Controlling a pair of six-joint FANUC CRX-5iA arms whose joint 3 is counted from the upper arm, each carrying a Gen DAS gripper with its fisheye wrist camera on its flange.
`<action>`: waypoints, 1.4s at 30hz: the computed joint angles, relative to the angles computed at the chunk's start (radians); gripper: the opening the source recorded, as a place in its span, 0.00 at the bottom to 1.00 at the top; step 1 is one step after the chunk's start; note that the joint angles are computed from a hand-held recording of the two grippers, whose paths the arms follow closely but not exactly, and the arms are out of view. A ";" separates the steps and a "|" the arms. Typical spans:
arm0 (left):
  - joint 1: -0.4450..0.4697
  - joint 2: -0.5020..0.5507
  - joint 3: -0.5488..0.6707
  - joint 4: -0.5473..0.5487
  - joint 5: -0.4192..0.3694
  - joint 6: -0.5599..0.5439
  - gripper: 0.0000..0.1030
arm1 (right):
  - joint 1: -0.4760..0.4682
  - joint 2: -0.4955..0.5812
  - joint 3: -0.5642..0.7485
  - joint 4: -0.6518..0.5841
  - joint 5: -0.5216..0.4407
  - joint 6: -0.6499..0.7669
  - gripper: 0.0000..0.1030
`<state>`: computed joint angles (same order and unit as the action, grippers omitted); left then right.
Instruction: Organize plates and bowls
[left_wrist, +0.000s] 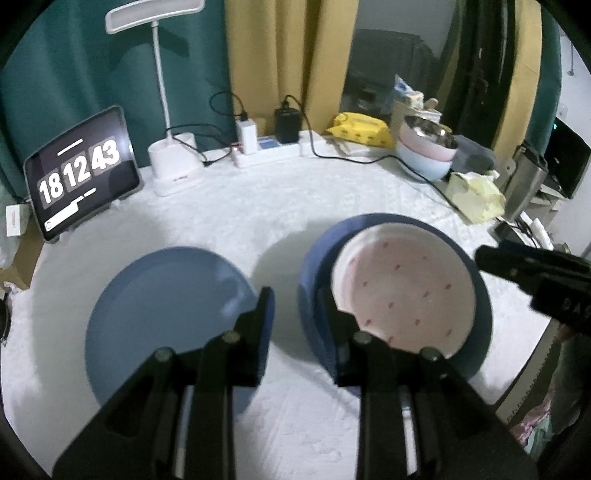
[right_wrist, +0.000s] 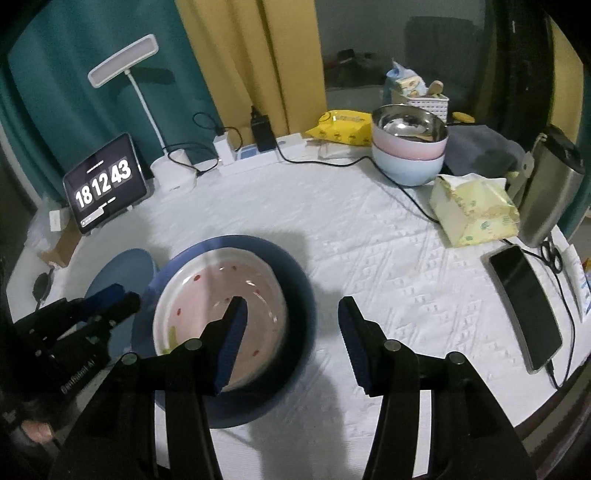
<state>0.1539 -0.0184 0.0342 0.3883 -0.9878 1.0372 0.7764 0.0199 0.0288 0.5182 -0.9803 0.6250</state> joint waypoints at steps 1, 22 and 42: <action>0.005 0.001 -0.005 0.003 0.006 -0.007 0.27 | -0.004 -0.004 -0.006 0.003 0.002 -0.003 0.52; -0.012 0.044 0.008 -0.030 -0.029 -0.006 0.43 | -0.085 -0.007 -0.052 -0.132 0.088 0.077 0.52; -0.022 -0.049 -0.177 0.092 0.178 -0.067 0.19 | -0.109 -0.044 -0.159 -0.104 0.263 -0.058 0.52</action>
